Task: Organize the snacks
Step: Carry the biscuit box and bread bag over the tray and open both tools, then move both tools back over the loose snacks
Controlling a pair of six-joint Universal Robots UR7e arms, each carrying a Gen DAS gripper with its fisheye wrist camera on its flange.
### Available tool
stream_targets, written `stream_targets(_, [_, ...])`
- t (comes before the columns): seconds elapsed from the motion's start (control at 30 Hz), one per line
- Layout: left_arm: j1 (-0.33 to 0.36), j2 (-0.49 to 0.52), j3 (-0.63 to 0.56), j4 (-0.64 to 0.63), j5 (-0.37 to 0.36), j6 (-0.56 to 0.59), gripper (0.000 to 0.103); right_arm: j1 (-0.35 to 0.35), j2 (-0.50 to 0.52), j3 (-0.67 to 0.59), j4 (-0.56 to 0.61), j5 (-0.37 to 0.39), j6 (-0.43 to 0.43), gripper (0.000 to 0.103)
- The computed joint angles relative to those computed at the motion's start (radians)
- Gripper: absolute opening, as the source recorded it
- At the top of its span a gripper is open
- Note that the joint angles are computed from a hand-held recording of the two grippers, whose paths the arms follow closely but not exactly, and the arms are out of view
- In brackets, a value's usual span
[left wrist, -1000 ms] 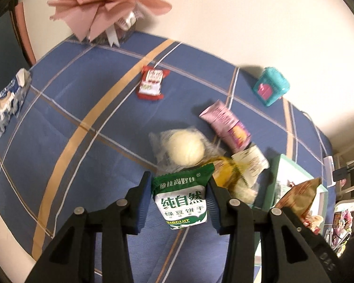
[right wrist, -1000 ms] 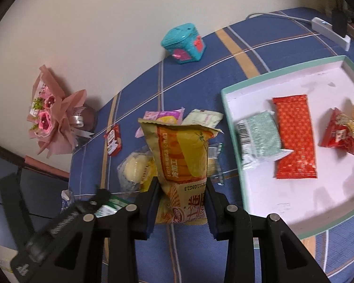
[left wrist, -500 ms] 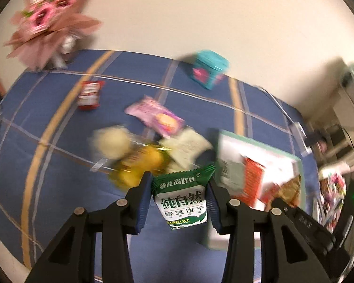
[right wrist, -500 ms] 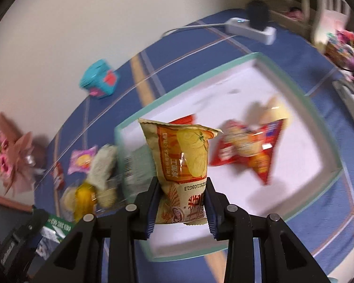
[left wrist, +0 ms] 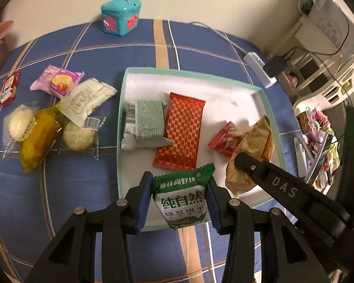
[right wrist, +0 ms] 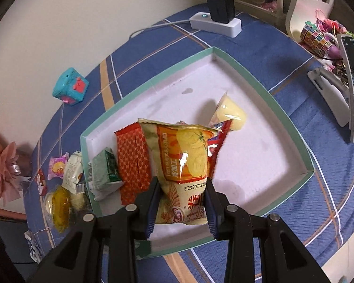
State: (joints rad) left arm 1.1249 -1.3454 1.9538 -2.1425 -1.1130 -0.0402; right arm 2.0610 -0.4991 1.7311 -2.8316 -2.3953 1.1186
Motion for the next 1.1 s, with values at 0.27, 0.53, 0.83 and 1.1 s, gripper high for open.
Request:
stream_targets(0.27, [0.004, 0.006, -0.002, 0.013, 0.021, -0.015, 0.046, -0.009, -0.003, 0.004, 0.012, 0.016, 0.031, 0.069])
stream_targets(0.53, [-0.003, -0.009, -0.001, -0.020, 0.019, -0.012, 0.061, -0.006, -0.006, 0.008, -0.006, 0.009, 0.032, 0.088])
stream_targets(0.83, [-0.005, -0.006, 0.016, -0.085, 0.080, 0.004, 0.089, 0.009, -0.003, 0.009, -0.039, -0.053, 0.010, 0.103])
stream_targets(1.1, [0.007, -0.010, 0.045, -0.275, 0.159, 0.074, 0.103, 0.027, 0.032, -0.026, -0.138, -0.069, -0.108, 0.103])
